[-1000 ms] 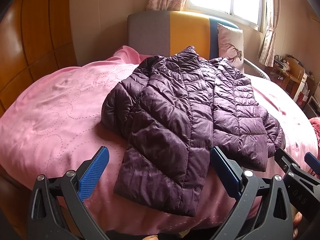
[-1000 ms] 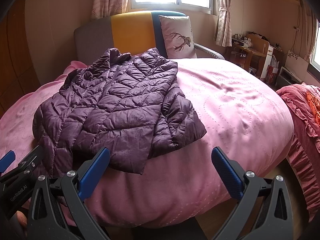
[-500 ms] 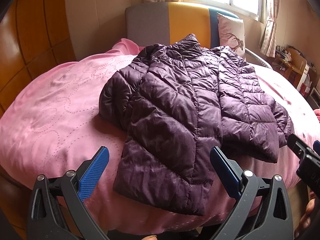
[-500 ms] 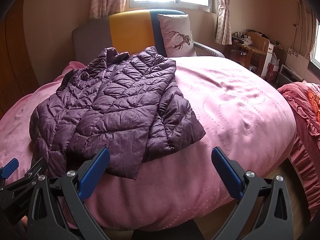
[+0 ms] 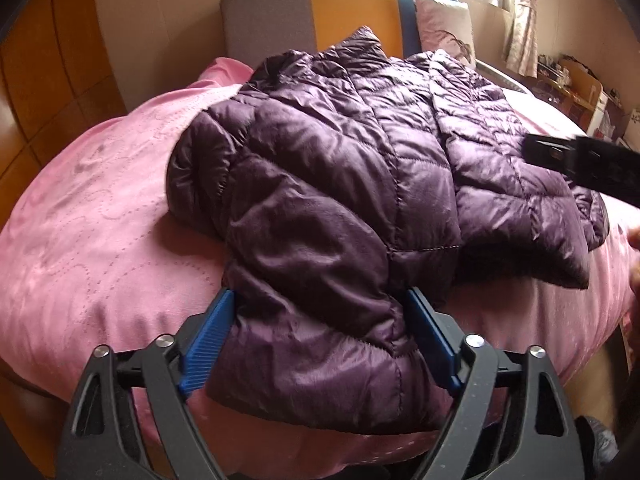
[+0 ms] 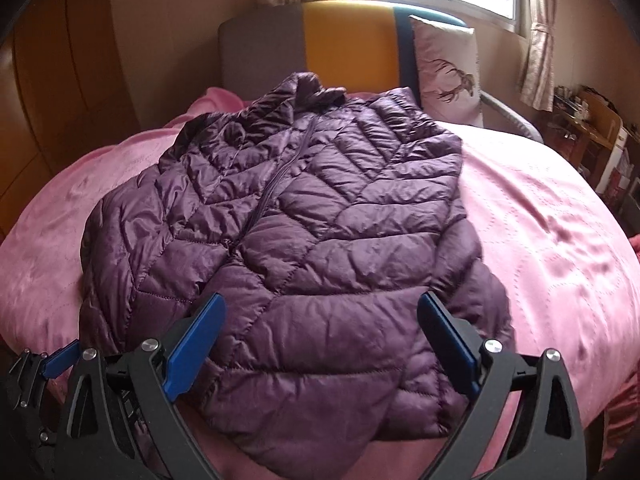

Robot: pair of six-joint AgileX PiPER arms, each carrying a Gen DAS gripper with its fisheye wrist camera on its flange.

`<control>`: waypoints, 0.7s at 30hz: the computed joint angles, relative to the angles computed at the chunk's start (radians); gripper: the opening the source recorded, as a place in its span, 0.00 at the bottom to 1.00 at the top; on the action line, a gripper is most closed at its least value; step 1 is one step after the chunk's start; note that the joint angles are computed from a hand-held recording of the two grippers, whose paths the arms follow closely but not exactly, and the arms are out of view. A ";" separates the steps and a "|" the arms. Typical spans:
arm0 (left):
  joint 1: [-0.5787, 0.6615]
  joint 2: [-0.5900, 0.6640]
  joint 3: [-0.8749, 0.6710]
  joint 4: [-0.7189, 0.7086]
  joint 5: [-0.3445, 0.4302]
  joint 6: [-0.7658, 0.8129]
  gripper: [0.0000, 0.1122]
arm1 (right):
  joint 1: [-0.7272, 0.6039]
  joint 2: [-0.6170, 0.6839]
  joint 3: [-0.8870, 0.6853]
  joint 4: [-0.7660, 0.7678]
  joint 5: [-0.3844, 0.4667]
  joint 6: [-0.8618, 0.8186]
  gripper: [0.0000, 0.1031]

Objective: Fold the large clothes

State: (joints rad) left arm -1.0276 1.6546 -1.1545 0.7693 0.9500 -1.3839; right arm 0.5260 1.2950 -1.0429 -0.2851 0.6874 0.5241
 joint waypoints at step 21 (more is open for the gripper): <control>0.721 -0.369 0.050 -0.627 -0.474 0.675 0.11 | -0.468 0.117 -0.131 -0.335 -0.054 -0.075 0.07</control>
State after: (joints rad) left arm -0.3070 1.2855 -1.1048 0.1421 0.4759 -0.7086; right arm 0.0579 1.4121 -1.1742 -0.6205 0.6336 0.4493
